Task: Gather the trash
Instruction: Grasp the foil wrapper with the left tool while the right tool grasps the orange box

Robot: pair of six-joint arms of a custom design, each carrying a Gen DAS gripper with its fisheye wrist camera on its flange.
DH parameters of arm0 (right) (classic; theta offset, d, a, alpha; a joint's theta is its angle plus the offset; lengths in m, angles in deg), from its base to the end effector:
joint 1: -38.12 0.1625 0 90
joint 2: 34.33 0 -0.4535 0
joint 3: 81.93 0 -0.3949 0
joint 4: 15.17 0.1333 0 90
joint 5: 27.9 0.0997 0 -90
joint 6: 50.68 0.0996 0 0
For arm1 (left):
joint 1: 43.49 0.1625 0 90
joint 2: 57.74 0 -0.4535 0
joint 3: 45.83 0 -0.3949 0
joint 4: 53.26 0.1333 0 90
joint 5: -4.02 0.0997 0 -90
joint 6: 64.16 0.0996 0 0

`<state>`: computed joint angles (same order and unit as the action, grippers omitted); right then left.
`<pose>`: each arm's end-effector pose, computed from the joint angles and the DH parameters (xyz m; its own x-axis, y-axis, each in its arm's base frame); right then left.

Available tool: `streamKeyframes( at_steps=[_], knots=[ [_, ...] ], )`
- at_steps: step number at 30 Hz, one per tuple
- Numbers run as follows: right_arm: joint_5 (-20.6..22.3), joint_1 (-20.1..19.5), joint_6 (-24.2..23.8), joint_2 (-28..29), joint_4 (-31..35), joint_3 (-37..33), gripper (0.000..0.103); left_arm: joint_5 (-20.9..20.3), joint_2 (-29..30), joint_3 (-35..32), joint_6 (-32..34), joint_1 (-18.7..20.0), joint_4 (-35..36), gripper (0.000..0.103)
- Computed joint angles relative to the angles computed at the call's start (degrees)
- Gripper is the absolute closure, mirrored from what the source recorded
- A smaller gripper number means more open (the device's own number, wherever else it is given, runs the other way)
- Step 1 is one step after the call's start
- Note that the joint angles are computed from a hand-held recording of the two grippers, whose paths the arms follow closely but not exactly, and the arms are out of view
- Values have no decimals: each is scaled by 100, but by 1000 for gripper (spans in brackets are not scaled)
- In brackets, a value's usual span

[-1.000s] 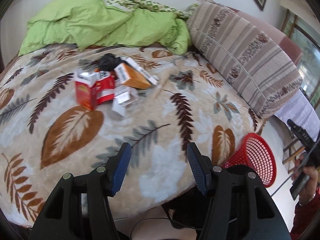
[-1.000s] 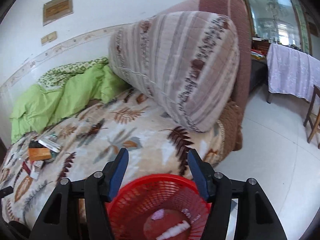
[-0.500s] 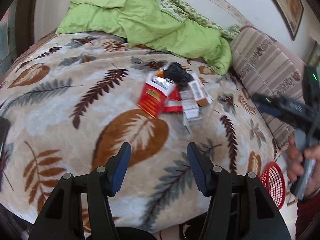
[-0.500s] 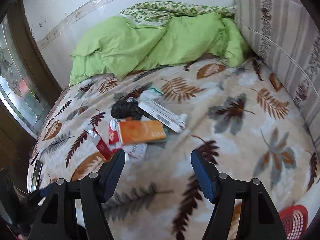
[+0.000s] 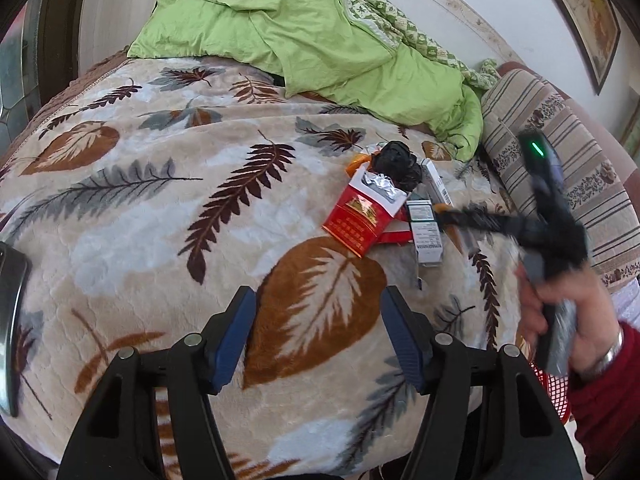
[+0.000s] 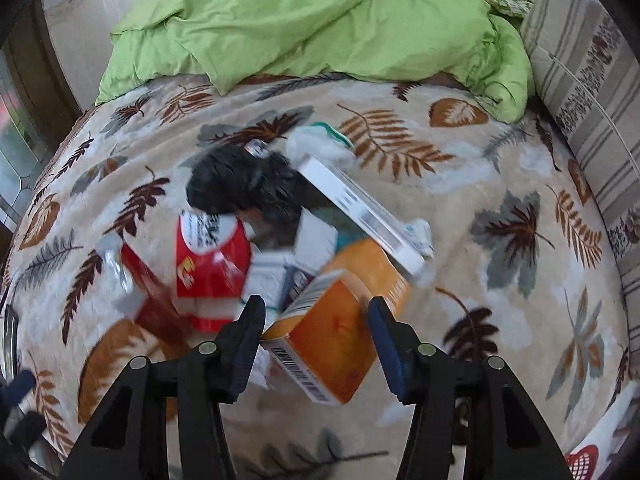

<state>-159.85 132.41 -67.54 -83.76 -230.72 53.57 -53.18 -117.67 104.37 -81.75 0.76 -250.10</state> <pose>0.0999 -0.4398 0.1192 -0.7234 0.1291 0.6782 -0.2796 0.8434 -0.4588 -0.1163 -0.3747 0.1083 -0.8721 0.2691 -0.4088 0.4438 0.7869 -0.4288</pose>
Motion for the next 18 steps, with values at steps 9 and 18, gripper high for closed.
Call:
streamKeyframes(
  at_steps=[9, 18],
  knots=[
    [1227, -1460, 4, -782, -1616, 1829, 46, 335, 1032, -747, 804, 23, -130, 21],
    [1971, -1710, -42, -958, -1794, 2000, 46, 1345, 2261, -1357, 1398, -247, -551, 14]
  ],
)
